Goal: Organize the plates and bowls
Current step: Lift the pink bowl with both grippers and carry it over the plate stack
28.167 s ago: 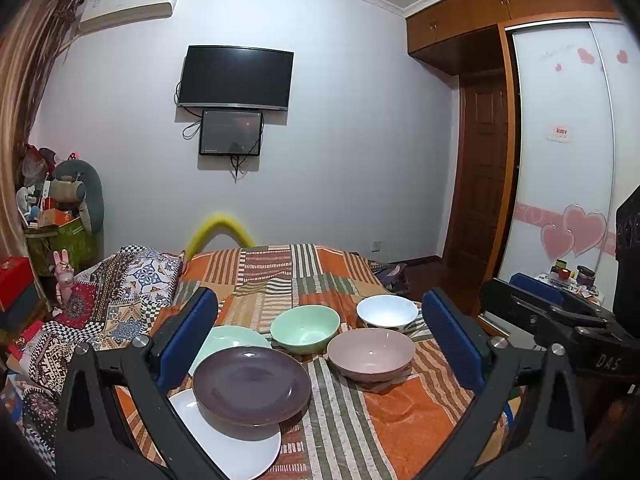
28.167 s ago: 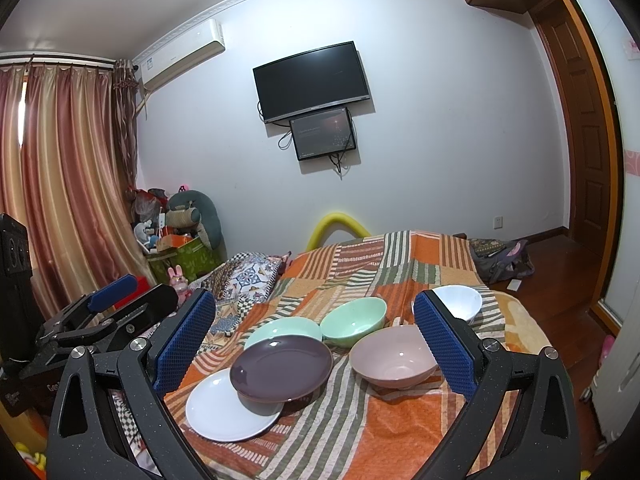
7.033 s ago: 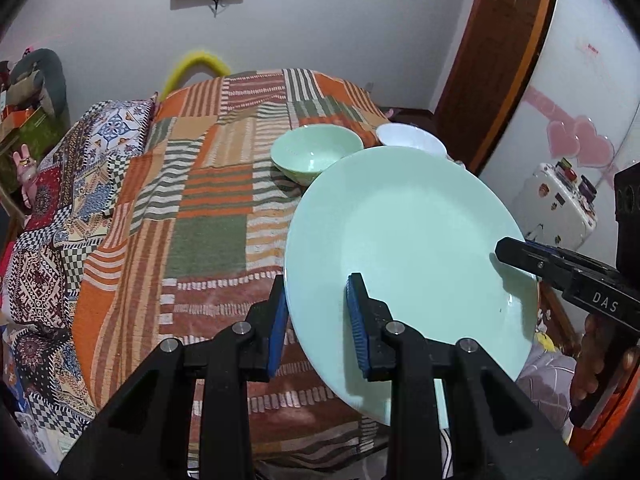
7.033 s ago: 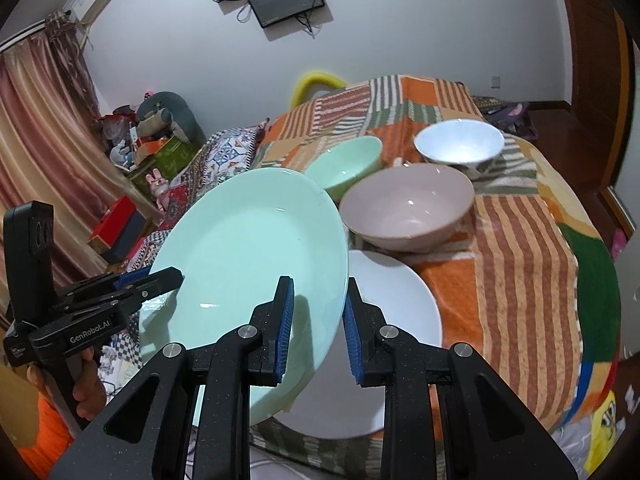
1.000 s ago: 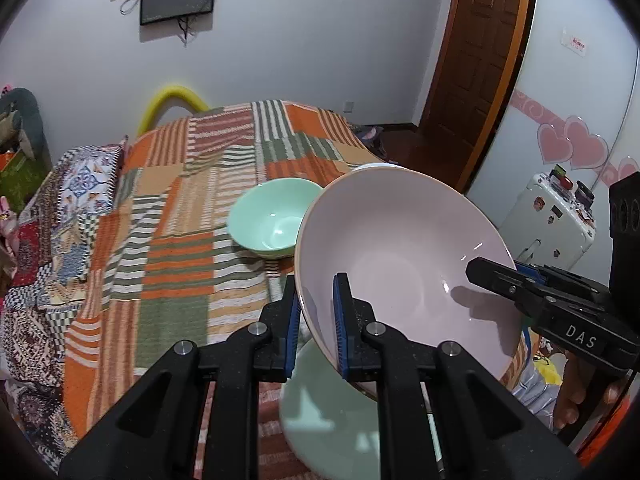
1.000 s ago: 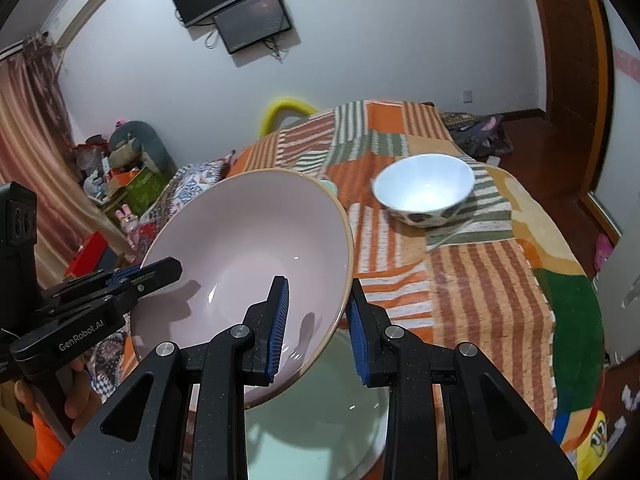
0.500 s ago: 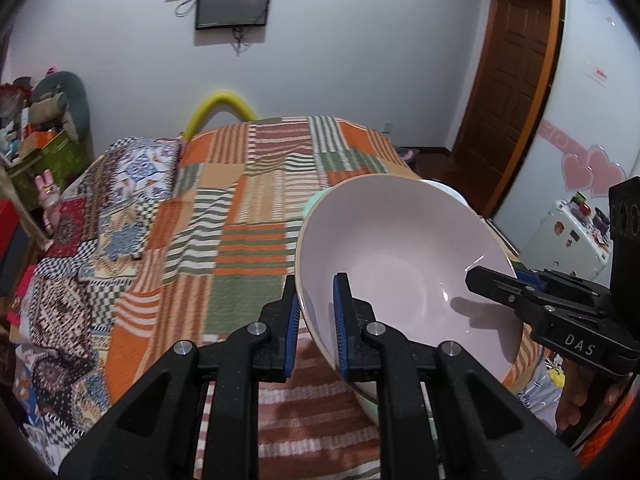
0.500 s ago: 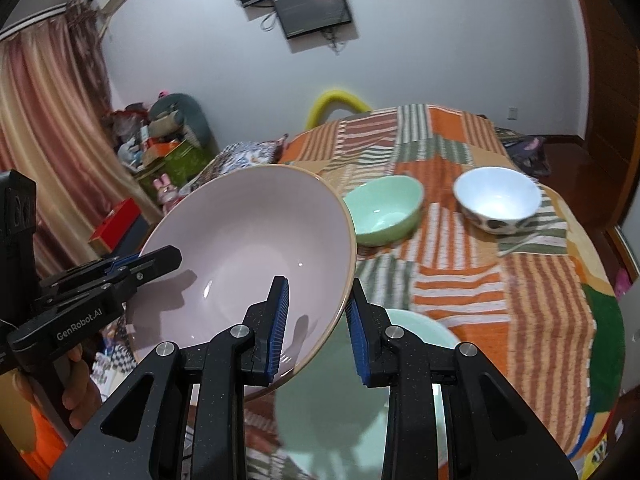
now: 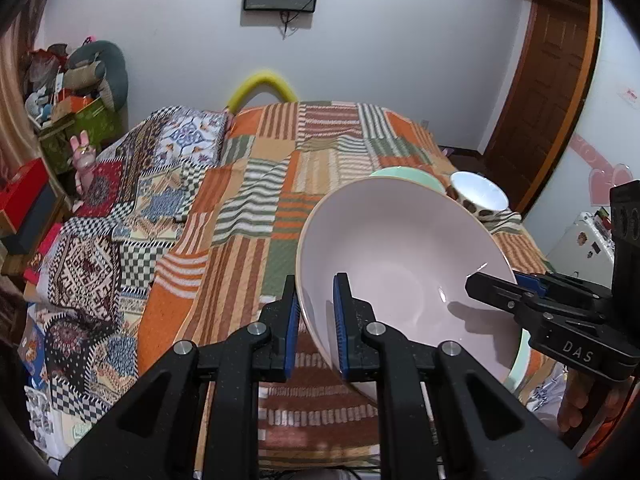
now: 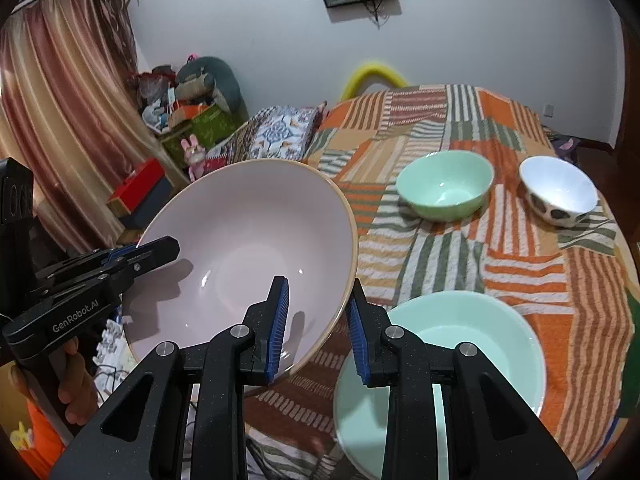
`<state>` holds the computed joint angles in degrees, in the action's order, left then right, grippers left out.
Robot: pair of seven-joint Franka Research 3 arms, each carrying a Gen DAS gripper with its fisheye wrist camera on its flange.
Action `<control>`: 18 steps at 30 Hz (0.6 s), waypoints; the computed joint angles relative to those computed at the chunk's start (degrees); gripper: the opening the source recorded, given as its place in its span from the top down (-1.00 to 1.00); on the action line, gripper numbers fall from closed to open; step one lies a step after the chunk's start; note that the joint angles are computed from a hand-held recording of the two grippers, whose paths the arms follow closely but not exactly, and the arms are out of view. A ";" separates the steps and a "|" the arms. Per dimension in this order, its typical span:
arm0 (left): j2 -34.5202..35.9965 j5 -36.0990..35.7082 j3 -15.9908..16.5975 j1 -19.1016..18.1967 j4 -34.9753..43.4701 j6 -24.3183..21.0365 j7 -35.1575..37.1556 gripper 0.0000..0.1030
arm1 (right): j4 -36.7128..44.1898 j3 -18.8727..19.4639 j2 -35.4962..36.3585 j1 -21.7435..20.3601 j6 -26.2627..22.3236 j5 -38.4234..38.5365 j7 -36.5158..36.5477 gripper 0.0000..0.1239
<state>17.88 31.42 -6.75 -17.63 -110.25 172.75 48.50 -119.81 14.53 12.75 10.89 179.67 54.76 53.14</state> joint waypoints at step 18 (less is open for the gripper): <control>5.33 -11.66 -5.19 5.13 0.09 -4.41 9.82 0.73 | 2.38 -6.17 5.48 4.42 -6.76 -18.77 18.75 0.57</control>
